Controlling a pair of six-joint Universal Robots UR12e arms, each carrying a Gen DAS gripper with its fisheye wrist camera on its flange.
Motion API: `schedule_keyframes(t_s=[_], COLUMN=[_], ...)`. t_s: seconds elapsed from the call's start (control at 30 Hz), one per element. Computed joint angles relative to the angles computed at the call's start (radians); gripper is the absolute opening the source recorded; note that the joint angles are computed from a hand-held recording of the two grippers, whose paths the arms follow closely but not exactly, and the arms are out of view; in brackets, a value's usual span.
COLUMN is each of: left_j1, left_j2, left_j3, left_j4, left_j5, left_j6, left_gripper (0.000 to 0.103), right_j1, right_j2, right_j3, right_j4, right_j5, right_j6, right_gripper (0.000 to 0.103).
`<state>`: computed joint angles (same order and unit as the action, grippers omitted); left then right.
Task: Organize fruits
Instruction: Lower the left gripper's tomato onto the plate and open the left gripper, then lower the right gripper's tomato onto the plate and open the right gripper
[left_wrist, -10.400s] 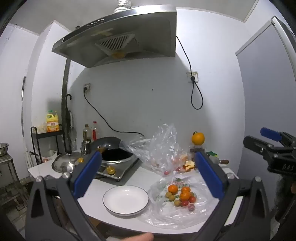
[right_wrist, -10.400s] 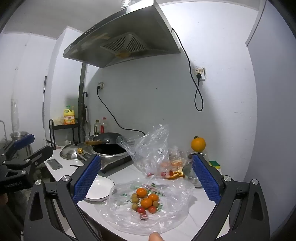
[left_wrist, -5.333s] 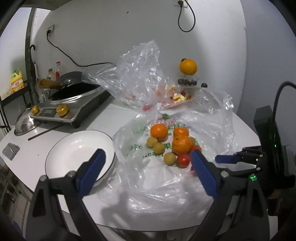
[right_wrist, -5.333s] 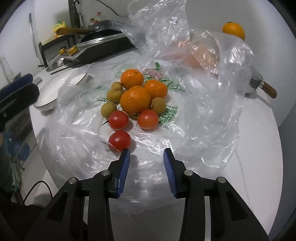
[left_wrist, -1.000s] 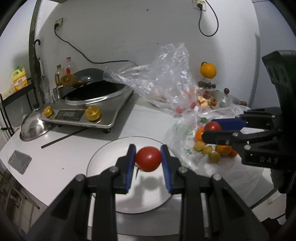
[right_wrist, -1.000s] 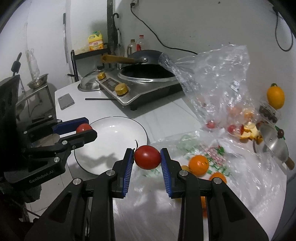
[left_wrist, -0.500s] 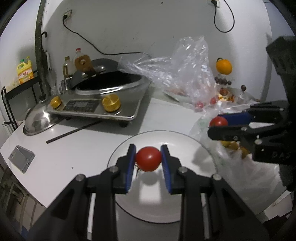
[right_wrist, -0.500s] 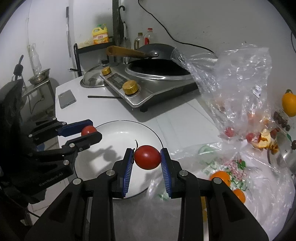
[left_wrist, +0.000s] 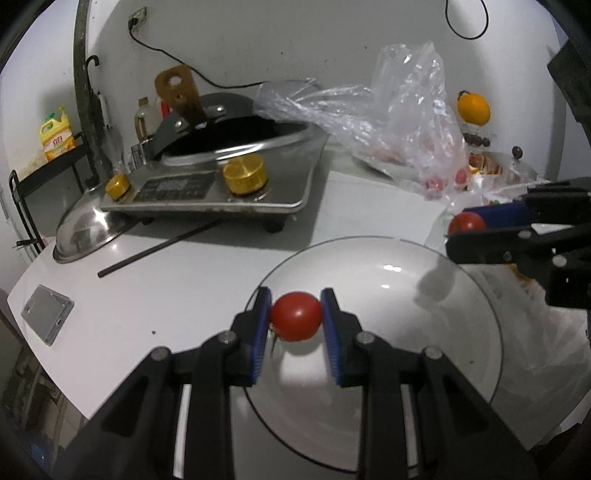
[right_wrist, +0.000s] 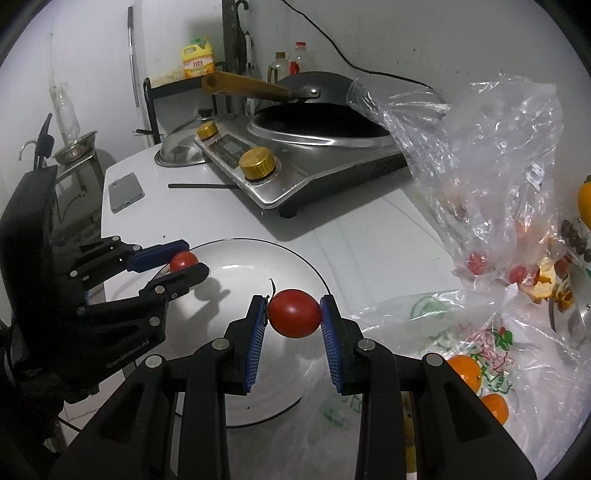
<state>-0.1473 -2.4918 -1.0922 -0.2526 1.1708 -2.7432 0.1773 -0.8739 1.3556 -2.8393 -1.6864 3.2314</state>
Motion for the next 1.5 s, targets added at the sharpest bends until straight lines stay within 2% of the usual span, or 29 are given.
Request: schedule_keyframes(t_s=[0.27, 0.63, 0.73, 0.87, 0.93, 1.13, 1.27, 1.5], left_j1=[-0.01, -0.003, 0.006, 0.025, 0.033, 0.047, 0.051, 0.056], left_j2=[-0.01, -0.012, -0.005, 0.004, 0.009, 0.013, 0.009, 0.001], left_j3=[0.008, 0.01, 0.003, -0.01, -0.019, -0.026, -0.025, -0.016], left_j4=[-0.003, -0.026, -0.014, 0.021, 0.044, 0.043, 0.035, 0.028], left_j5=[0.054, 0.01, -0.03, -0.091, -0.093, -0.073, -0.061, -0.07], left_j6=[0.024, 0.021, -0.017, -0.085, -0.107, -0.137, -0.143, -0.147], left_gripper=[0.028, 0.029, 0.034, 0.035, 0.035, 0.035, 0.035, 0.036], right_j1=[-0.002, 0.003, 0.004, 0.006, 0.007, 0.01, 0.013, 0.011], right_j2=[0.015, 0.028, 0.03, 0.038, 0.045, 0.079, 0.105, 0.139], right_j3=[-0.015, -0.037, -0.042, -0.056, -0.065, -0.116, -0.157, -0.214], right_j4=[0.008, 0.031, 0.038, 0.046, 0.05, 0.08, 0.103, 0.153], right_j5=[0.005, -0.005, -0.008, -0.005, 0.004, 0.042, 0.051, 0.056], right_j6=[0.011, 0.002, 0.002, 0.0, -0.002, -0.003, -0.022, 0.008], right_gripper=[0.032, 0.032, 0.032, 0.032, 0.032, 0.032, 0.032, 0.032])
